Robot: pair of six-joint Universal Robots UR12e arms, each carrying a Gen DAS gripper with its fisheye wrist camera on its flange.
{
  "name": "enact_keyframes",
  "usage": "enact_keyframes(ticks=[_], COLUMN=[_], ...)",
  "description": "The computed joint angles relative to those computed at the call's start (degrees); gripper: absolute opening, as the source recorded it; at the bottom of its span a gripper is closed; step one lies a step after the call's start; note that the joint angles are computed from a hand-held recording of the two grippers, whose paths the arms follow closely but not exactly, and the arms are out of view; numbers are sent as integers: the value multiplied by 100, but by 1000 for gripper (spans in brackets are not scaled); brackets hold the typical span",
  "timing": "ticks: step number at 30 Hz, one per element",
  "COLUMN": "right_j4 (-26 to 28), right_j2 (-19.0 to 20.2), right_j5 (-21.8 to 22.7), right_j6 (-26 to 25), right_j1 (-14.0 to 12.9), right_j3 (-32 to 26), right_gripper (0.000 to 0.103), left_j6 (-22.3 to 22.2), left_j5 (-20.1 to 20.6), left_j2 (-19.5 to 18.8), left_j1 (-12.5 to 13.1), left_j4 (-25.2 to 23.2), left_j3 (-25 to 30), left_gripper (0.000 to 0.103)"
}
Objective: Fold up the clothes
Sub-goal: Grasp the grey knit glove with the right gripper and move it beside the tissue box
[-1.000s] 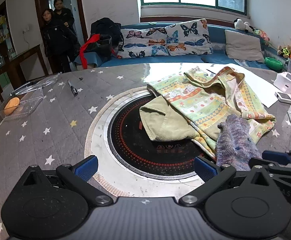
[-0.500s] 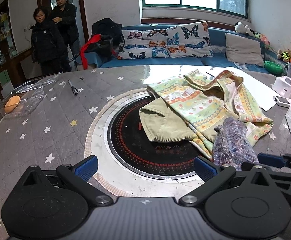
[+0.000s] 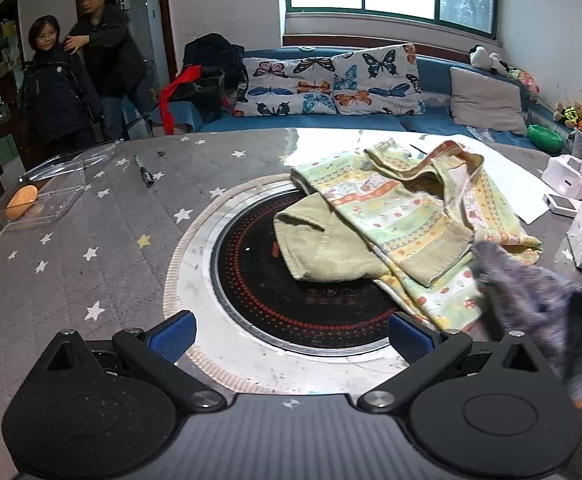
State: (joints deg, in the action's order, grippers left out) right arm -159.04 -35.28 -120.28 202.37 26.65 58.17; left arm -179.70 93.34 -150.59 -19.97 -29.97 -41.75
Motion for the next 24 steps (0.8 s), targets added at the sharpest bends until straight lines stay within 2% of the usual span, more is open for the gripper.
enact_keyframes(ticks=[6,12,14,16,20,24], right_j4=[274,946,676,388,112,412], right_j2=[-323,-601,-746,-780,-722,-494], right_j5=[-898,-1766,-1587,-1254,-679,-320], right_j6=[657,1823,1952,1715,1246,1189], right_j1=[-24,-30,-83,-111,-145,-194], right_j3=[464,812,1069,1170,1157,835], right_gripper=[5,5,7,12,40,41], left_j6=[78,94,99,103,59,135], left_j5=[-52,-84,-95,-80,-95,-64], left_j2=[25,45,50,49,59,78], left_j1=[-30,-43,-45,-49,-45,-47], left_j4=[24,64,73,62,63,68], left_j3=[-44,-76,-87,-85,-108,-147], left_gripper=[103,103,103,103,103,103])
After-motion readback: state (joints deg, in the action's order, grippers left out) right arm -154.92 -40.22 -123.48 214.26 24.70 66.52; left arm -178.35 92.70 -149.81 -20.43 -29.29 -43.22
